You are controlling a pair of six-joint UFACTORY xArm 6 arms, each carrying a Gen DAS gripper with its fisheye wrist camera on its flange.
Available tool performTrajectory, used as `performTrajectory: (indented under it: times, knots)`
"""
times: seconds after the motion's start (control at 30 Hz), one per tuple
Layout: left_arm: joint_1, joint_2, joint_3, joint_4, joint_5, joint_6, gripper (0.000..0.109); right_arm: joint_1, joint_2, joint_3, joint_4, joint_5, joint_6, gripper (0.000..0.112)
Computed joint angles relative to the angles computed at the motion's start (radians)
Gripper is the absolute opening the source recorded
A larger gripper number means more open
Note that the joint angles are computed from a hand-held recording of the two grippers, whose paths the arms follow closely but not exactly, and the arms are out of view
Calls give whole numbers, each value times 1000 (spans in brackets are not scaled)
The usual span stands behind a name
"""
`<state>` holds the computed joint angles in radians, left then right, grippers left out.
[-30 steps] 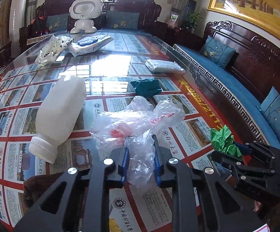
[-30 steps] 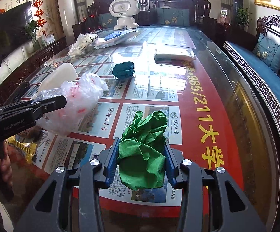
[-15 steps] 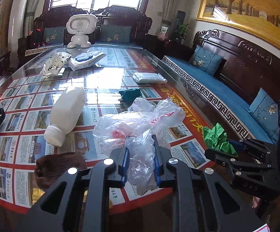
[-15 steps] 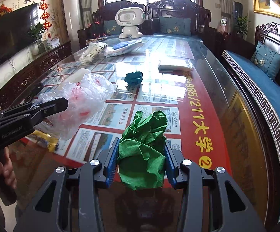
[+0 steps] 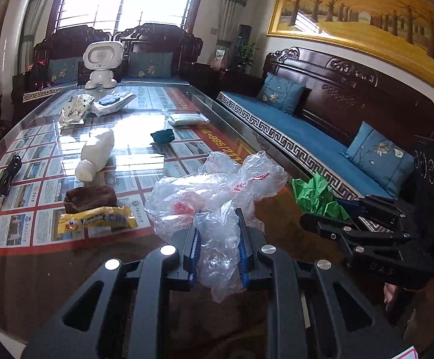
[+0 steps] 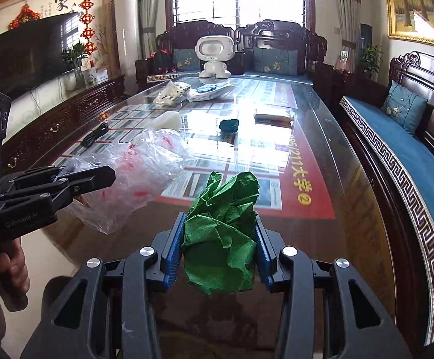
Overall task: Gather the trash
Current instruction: 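Carry both items to the yellow bin and open both tools to drop them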
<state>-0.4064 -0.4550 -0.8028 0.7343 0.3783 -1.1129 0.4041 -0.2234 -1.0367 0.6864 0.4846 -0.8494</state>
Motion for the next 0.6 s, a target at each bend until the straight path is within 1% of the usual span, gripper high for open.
performTrajectory:
  times: [0.07,0.23,0.4,0.47,0.6]
  knots:
    - [-44,-46,34,24,23,-34,21,-4,-59,58,12,4,-20,41]
    - [-179,-156,130,80,100,-131,21,-15,-255,251,17,10,-31,42]
    - [-305,-256,236,120,180,-225,21,-19,-419,421,-41,56,-3,42]
    - [-346,-281,278,113,186,-260,21,-19,-473,481,-48,80,5,42]
    - [-397,-314,336,118,196,-318,21,-8,-553,573,-83,91,50,42]
